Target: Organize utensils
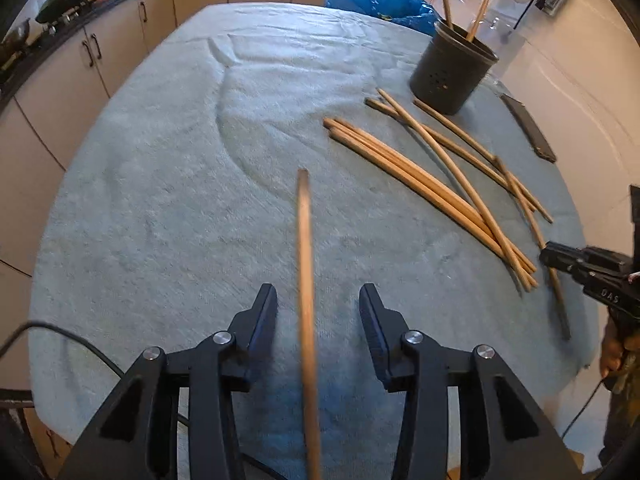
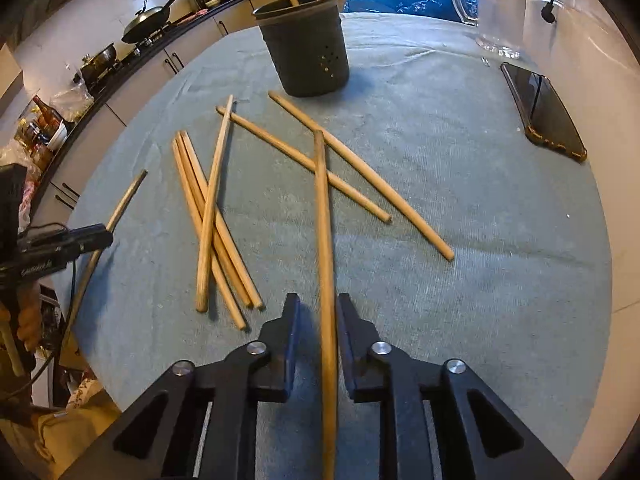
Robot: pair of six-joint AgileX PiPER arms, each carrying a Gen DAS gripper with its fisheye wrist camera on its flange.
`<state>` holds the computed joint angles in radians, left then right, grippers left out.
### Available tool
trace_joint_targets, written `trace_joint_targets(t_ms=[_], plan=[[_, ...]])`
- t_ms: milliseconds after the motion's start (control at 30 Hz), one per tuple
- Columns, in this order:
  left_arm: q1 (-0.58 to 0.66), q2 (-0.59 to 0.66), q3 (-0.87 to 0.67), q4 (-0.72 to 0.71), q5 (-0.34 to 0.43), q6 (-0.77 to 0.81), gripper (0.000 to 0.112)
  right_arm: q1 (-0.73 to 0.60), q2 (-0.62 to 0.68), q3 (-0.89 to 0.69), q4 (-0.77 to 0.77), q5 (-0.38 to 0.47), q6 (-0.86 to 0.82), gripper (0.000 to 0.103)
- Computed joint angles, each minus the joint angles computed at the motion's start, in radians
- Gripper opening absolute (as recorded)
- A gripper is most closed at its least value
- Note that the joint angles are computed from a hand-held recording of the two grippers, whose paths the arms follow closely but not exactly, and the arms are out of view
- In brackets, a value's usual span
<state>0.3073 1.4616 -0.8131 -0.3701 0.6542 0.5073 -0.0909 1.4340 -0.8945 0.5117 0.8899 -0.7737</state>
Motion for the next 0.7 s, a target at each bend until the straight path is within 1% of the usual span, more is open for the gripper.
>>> trace_joint_targets(t_ms=[67, 133, 233, 367, 433, 700], plan=[[-0.031, 0.028, -0.026, 0.09, -0.008, -0.091, 0.041, 0.06, 0.026, -0.024, -0.041, -0.042, 0.068, 0.025], [-0.048, 0.049, -0.048, 0.131, -0.012, -0.134, 0.041, 0.11, 0.052, -0.048, -0.082, -0.072, 0.129, 0.026], [-0.075, 0.092, -0.105, 0.184, 0.018, -0.175, 0.041, 0.163, 0.104, -0.113, -0.134, -0.069, 0.202, 0.026], [-0.097, 0.148, -0.171, 0.233, 0.024, -0.21, 0.041, 0.211, 0.174, -0.206, -0.186, -0.037, 0.274, 0.026], [-0.11, 0.173, -0.202, 0.257, 0.026, -0.232, 0.041, 0.22, 0.214, -0.261, -0.198, -0.004, 0.299, 0.026], [-0.126, 0.218, -0.252, 0.282, 0.008, -0.206, 0.041, 0.268, 0.354, -0.474, -0.273, 0.119, 0.412, 0.025]])
